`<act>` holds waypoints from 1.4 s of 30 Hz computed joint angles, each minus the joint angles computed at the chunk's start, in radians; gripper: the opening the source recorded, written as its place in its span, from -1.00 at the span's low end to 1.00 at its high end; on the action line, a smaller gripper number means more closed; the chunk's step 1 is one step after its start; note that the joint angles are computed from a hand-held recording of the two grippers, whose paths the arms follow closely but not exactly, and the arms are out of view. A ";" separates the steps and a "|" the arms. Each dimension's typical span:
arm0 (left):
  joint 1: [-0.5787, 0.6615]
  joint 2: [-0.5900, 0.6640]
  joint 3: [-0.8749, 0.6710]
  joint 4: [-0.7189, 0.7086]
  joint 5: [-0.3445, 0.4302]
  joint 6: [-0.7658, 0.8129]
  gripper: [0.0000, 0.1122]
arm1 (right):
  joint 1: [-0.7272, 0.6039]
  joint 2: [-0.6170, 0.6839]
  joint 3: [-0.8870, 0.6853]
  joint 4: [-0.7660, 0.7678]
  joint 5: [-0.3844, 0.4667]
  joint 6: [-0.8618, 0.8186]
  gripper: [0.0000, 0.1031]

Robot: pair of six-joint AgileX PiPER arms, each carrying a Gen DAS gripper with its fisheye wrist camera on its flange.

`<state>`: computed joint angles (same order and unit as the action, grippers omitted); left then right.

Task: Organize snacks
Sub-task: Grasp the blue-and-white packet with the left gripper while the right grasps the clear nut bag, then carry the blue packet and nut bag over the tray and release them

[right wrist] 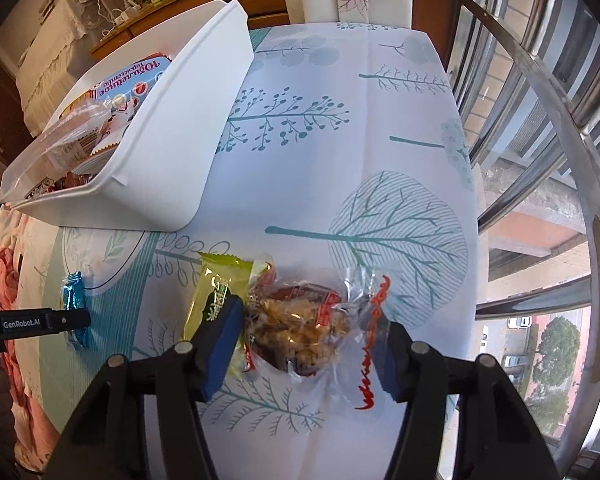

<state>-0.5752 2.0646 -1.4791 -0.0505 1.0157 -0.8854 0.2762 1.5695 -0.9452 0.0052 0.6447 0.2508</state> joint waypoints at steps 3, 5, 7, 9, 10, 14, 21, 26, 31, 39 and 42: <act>-0.001 -0.006 0.017 0.001 -0.013 0.008 -0.47 | 0.006 -0.001 -0.005 -0.013 0.016 0.028 0.14; 0.004 -0.016 0.039 -0.009 -0.031 0.018 -0.50 | 0.009 -0.001 -0.010 -0.015 0.031 0.039 0.14; 0.012 -0.029 0.060 -0.027 -0.043 0.030 -0.52 | 0.010 -0.001 -0.014 -0.018 0.045 0.053 0.13; 0.025 -0.059 0.105 -0.039 -0.059 0.052 -0.54 | 0.009 -0.001 -0.019 -0.015 0.062 0.068 0.13; 0.029 -0.071 0.124 -0.045 -0.065 0.061 -0.55 | 0.009 -0.004 -0.019 -0.013 0.066 0.075 0.13; 0.052 -0.109 0.190 -0.088 -0.101 0.116 -0.57 | 0.009 -0.026 -0.016 -0.005 0.071 0.102 0.13; 0.088 -0.225 0.321 -0.126 -0.132 0.206 -0.59 | 0.027 -0.069 -0.056 -0.034 0.100 0.194 0.13; 0.098 -0.285 0.312 -0.109 -0.087 0.224 -0.59 | 0.051 -0.093 -0.112 -0.068 0.115 0.279 0.13; 0.125 -0.315 0.230 -0.090 0.011 0.249 -0.59 | 0.088 -0.098 -0.175 -0.106 0.120 0.365 0.13; 0.180 -0.394 0.109 -0.051 0.134 0.334 -0.59 | 0.193 -0.056 -0.292 -0.209 0.141 0.516 0.13; 0.243 -0.411 0.044 -0.049 0.194 0.411 -0.59 | 0.229 -0.028 -0.345 -0.243 0.143 0.561 0.13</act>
<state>-0.3323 1.6534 -1.4350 -0.0992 1.2093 -0.4748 0.5052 1.5419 -1.2907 -0.2376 0.7875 0.8122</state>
